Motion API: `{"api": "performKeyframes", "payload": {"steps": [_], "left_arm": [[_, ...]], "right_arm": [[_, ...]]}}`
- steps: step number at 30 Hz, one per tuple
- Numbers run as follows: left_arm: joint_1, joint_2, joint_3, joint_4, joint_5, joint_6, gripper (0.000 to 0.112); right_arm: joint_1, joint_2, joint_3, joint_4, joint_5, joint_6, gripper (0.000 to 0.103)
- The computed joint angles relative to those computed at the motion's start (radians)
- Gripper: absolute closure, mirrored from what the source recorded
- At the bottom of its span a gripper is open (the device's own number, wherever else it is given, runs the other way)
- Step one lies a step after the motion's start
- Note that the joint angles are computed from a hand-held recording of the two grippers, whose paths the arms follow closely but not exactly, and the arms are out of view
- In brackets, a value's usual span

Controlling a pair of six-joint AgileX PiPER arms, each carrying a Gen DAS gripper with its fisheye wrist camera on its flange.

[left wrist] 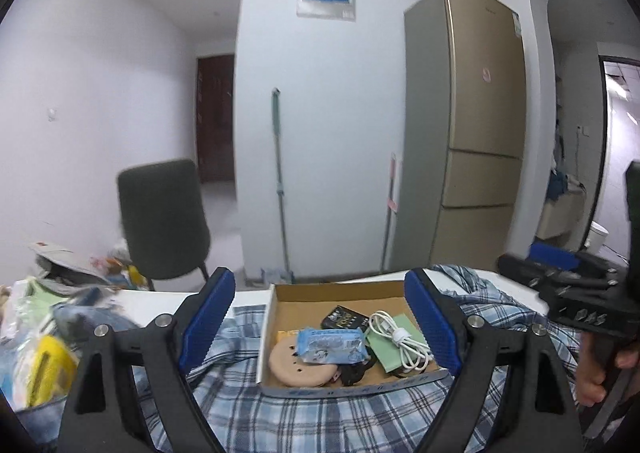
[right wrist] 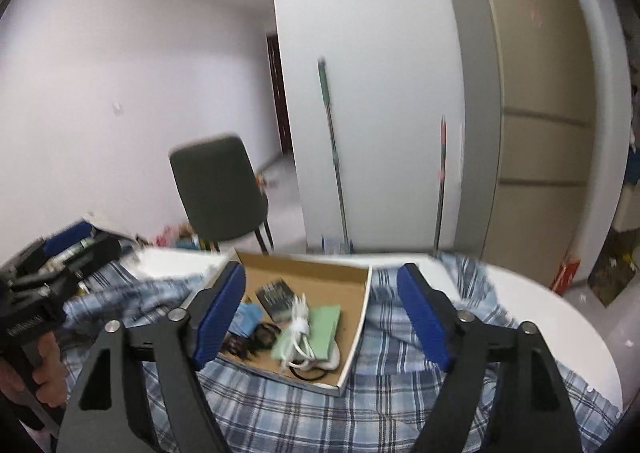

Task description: Organize soft objects

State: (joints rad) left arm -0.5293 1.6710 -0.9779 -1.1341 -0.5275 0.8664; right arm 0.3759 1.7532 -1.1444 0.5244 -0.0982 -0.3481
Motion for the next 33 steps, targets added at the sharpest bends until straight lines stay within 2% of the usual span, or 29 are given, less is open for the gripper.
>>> {"api": "performKeyframes", "payload": {"steps": [4,6,7,11,14,16,17,21,26,29,33], "left_arm": [[-0.056,-0.074,0.123,0.049,-0.091,-0.090,0.023],[-0.085,-0.105,0.185,0.090,-0.141,-0.160,0.014],[-0.091,-0.115,0.209,0.115,-0.163,-0.198,0.009],[-0.143,-0.141,0.288,0.164,-0.277,-0.260,0.009],[-0.189,-0.135,0.347,0.177,-0.386,-0.286,0.009],[-0.230,-0.112,0.376,0.161,-0.465,-0.290,0.009],[-0.237,-0.102,0.383,0.166,-0.480,-0.300,0.009],[-0.270,-0.038,0.440,0.191,-0.595,-0.387,0.009],[-0.251,0.043,0.471,0.231,-0.642,-0.512,0.009],[-0.244,0.051,0.466,0.248,-0.622,-0.497,0.009],[-0.243,0.061,0.491,0.270,-0.659,-0.551,0.009]], "right_arm": [[0.081,-0.109,0.162,0.015,-0.198,0.010,0.001],[0.126,-0.148,0.250,0.018,-0.323,0.033,0.000],[0.138,-0.161,0.278,0.007,-0.357,0.050,0.000],[0.186,-0.187,0.349,0.037,-0.452,0.019,0.000],[0.206,-0.183,0.400,0.004,-0.530,0.064,0.000],[0.192,-0.173,0.432,-0.078,-0.553,0.145,0.000],[0.185,-0.163,0.443,-0.112,-0.565,0.178,0.000],[0.199,-0.127,0.474,-0.094,-0.637,0.185,0.000],[0.228,-0.075,0.527,-0.084,-0.783,0.181,0.000],[0.238,-0.051,0.539,-0.082,-0.811,0.181,0.000],[0.249,-0.054,0.559,-0.061,-0.845,0.178,0.000]]}}
